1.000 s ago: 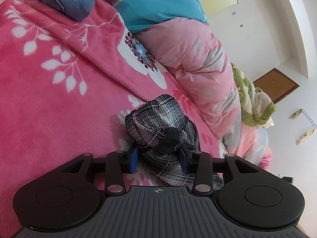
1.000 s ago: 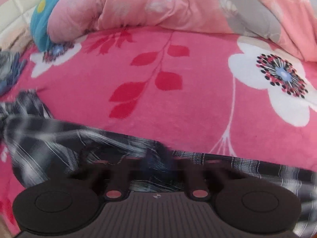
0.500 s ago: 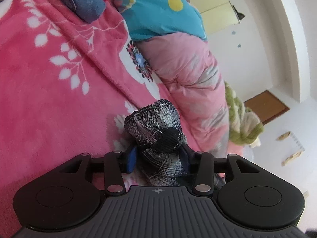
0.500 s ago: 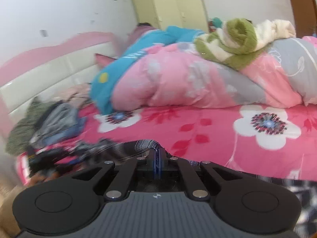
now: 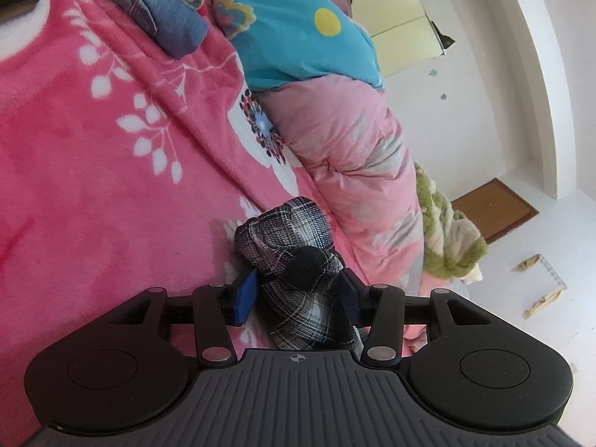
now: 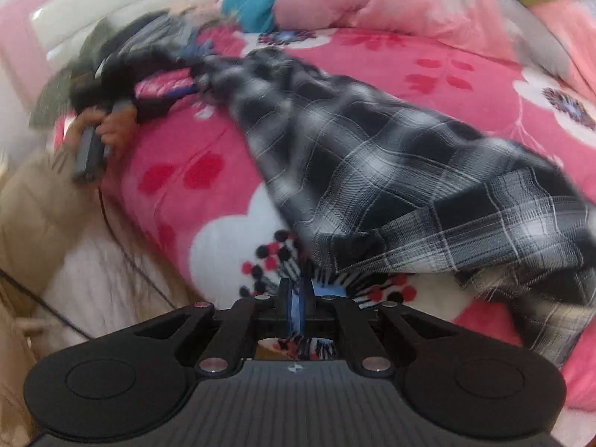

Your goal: Fold clothes

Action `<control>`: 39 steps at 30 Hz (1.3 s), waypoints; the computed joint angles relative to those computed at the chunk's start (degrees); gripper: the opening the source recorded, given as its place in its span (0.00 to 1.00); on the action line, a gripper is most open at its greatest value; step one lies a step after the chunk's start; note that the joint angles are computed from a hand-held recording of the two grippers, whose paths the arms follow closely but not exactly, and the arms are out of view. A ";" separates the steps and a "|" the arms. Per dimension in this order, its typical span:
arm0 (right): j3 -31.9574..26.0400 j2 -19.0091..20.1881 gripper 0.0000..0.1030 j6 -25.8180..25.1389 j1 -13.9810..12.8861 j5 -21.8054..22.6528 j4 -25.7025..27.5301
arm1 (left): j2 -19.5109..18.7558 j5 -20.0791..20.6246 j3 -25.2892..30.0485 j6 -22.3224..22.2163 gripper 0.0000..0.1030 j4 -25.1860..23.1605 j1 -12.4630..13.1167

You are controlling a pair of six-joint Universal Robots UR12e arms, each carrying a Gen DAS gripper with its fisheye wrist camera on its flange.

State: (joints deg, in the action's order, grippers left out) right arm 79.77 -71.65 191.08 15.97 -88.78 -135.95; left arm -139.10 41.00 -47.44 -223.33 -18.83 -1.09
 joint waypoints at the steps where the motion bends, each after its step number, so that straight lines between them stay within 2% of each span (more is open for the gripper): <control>1: -0.79 -0.28 0.10 -1.88 0.08 0.64 0.42 | 0.04 -0.01 -0.07 0.28 0.45 -0.03 0.03; 2: -0.77 -0.75 0.12 -3.49 0.02 2.01 -1.57 | 0.03 -0.15 -0.10 0.43 0.45 -0.09 0.07; 3: -0.31 -0.87 0.20 -4.51 -0.07 3.00 -5.73 | -0.02 -0.31 0.01 0.64 0.45 -0.31 0.08; 4: -0.48 -0.91 0.33 -5.51 -0.15 4.03 -8.47 | 0.00 -0.45 0.02 0.94 0.45 -0.52 0.09; 5: -0.99 -0.49 0.39 -6.15 -0.07 4.17 -11.19 | -0.01 -0.52 0.05 1.07 0.45 -0.63 0.10; 7: -3.68 1.97 0.47 -7.24 0.34 3.38 -15.74 | 0.01 -0.71 0.00 0.87 0.45 -0.64 0.16; 9: -7.71 5.50 0.54 -9.43 0.98 1.88 -16.24 | 0.01 -1.26 -0.12 0.54 0.45 -0.48 0.33; 10: -10.69 7.97 0.60 -11.30 1.59 0.02 -15.90 | 0.00 -1.65 -0.18 0.41 0.46 -0.38 0.45; 11: -13.39 10.20 0.62 -13.03 2.09 -1.12 -15.52 | -0.01 -2.04 -0.25 0.28 0.46 -0.29 0.57; 13: -19.25 15.06 0.68 -16.29 2.44 -1.00 -15.12 | -0.04 -3.01 -0.34 0.36 0.46 -0.28 0.82; 15: -25.25 19.49 0.68 -17.70 2.61 -1.57 -12.99 | -0.19 -4.61 -0.30 0.68 0.46 -0.25 1.16; 18: -33.46 24.75 0.68 -14.01 1.75 -1.28 -6.14 | -0.45 -7.60 -0.04 2.36 0.53 -0.90 1.64; 20: -38.46 27.32 0.64 -7.15 0.33 3.73 0.65 | -0.57 -9.26 0.05 3.29 0.57 -0.89 1.87; 21: -38.60 27.34 0.56 -4.18 -0.46 8.16 2.29 | -0.60 -10.05 0.07 3.80 0.61 -0.87 1.96; 22: -38.29 27.29 0.54 -1.66 -1.27 12.68 2.99 | -0.62 -10.64 0.12 4.31 0.66 -0.85 1.99; 23: -36.20 26.27 0.54 -1.54 -1.42 15.17 1.30 | -0.65 -11.23 0.18 4.83 0.68 -0.84 2.01; 27: -30.09 23.17 0.54 -10.06 -0.54 18.79 -1.22 | -0.26 -11.64 0.05 8.18 0.75 -2.74 1.75; 30: -27.39 21.94 0.54 -16.35 0.89 16.55 -0.25 | 0.35 -10.35 -0.35 11.18 0.75 -5.19 1.42; 34: -23.79 20.22 0.54 -21.72 2.47 11.26 -4.70 | 1.55 -7.70 -1.54 15.30 0.73 -7.44 1.03; 39: -23.69 18.76 0.54 -26.43 2.41 13.01 -3.14 | 2.87 -3.96 -2.65 20.70 0.68 -10.65 0.49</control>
State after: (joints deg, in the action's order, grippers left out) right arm 56.08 -52.89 164.64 18.39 -75.77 -139.09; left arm -136.23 37.03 -50.08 -202.63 -29.48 -0.60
